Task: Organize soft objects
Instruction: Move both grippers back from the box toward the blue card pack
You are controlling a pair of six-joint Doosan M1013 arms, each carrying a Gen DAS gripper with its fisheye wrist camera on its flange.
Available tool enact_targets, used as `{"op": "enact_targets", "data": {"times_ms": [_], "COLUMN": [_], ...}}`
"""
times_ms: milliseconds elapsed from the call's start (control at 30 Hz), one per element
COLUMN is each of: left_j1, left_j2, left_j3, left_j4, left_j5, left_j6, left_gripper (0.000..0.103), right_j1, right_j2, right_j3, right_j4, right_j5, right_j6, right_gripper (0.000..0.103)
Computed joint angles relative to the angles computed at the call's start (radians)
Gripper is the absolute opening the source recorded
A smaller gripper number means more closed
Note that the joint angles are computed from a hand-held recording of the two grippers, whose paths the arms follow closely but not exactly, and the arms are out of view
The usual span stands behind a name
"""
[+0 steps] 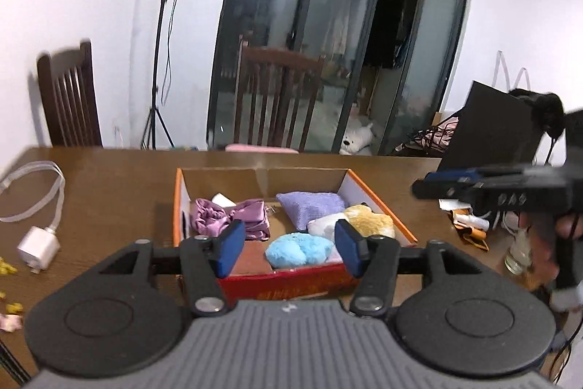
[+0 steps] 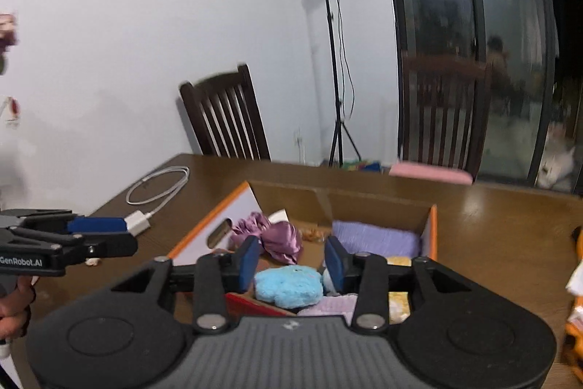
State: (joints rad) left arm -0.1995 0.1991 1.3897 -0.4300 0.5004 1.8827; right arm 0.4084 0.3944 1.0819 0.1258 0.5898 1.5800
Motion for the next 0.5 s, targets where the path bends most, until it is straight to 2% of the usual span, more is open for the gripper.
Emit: {"op": "enact_targets", "data": {"times_ms": [67,200,300,433,500], "left_j1": [-0.009,-0.016,-0.032,-0.062,-0.074], "left_j2": [-0.042,-0.105,-0.157,-0.213,-0.243], "left_j3": [0.046,0.124,0.211,0.314,0.371], "left_j4": [0.022,0.001,0.037,0.222,0.242], "left_j5": [-0.044,-0.1,-0.171,-0.205,-0.228], "left_j6": [0.005,0.047,0.019,-0.154,-0.182], "left_gripper": [0.069,0.074,0.082,0.084,0.084], "right_j1": [0.01,0.034,0.048,0.067,0.084], "right_j2": [-0.042,-0.112,-0.163,-0.231,-0.26], "right_j3": [0.043,0.121,0.203,0.337,0.397], "right_j4": [-0.04,-0.112,-0.121,-0.09,-0.134], "right_j5": [-0.027,-0.077,-0.133,-0.204,-0.228], "right_j6": [0.003,0.012,0.016,0.01,0.042], "right_gripper": [0.043,0.051,0.054,0.057,0.058]}}
